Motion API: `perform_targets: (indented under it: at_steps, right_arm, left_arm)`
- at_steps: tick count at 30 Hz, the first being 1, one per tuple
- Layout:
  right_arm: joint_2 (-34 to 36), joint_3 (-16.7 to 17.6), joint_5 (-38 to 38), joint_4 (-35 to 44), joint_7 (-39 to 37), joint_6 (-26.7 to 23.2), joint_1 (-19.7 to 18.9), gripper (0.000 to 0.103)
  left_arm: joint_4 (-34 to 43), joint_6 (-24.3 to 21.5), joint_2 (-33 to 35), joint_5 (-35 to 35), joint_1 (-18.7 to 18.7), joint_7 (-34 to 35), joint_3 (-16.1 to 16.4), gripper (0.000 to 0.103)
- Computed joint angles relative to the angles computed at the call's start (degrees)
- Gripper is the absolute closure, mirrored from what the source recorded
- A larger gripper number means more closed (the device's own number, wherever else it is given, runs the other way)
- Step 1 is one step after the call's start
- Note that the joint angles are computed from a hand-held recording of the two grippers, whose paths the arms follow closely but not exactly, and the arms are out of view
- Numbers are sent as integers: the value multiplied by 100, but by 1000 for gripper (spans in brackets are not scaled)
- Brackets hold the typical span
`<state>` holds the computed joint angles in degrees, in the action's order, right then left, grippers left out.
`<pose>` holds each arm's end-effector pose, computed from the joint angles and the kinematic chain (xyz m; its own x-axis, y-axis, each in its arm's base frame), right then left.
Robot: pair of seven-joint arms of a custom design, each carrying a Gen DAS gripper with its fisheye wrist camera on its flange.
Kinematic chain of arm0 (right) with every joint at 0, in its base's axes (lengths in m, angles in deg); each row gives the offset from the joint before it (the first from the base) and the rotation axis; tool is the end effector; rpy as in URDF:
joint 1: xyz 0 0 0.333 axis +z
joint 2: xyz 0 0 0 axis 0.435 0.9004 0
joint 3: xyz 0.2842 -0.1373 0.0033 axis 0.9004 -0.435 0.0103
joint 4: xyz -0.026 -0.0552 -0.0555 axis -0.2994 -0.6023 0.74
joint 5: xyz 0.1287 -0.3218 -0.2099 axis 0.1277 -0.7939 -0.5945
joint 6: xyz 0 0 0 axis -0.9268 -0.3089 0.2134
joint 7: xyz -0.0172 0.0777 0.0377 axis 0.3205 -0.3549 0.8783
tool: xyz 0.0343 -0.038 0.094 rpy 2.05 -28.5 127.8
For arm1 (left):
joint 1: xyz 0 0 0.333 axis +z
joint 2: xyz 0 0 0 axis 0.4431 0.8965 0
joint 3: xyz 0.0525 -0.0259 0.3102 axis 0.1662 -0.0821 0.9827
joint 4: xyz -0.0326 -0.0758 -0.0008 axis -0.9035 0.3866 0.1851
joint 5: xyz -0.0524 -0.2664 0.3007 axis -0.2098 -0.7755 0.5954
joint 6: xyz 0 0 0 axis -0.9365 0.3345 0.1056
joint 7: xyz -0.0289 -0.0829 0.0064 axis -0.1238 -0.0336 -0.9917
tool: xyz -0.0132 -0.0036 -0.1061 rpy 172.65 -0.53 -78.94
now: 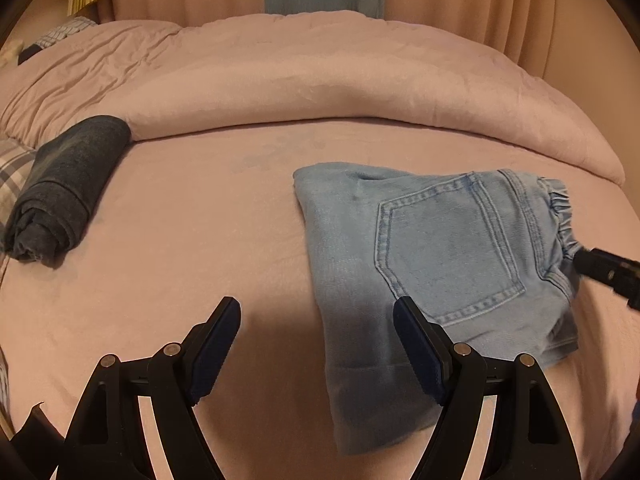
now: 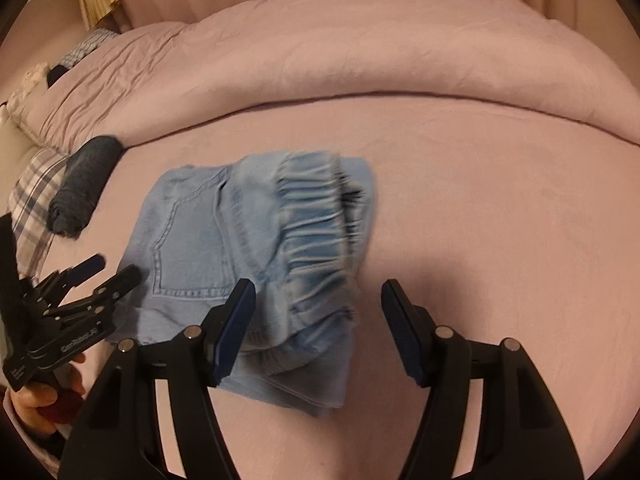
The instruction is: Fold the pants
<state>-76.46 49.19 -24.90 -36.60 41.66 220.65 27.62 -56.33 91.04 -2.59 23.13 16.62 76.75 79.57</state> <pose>0.6774 0.0359 0.4965 0.2606 -0.9446 -0.1994 -0.8243 -0.1102 -0.5553 0.6179 -0.1951 0.4850 0.1128 -0.9936 0.0041 -0.7890 -0.0921 -0.6074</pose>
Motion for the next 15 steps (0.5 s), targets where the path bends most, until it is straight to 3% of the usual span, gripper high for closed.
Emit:
perform_targets:
  at_steps: [7, 12, 13, 15]
  right_arm:
    - [-297, -16, 366, -242, -334, 13, -102, 38]
    - [-276, 34, 393, -322, -721, 172, 13, 38]
    - [-183, 40, 332, -259, -781, 167, 44, 39]
    - [64, -71, -366, -71, -308, 18, 222, 45]
  left_arm:
    - [-59, 14, -102, -156, -25, 54, -78, 24]
    - [282, -588, 170, -313, -110, 242, -123, 24]
    - [378, -791, 255, -338, -142, 276, -123, 24]
    - [348, -737, 275, -343, -158, 240, -90, 23]
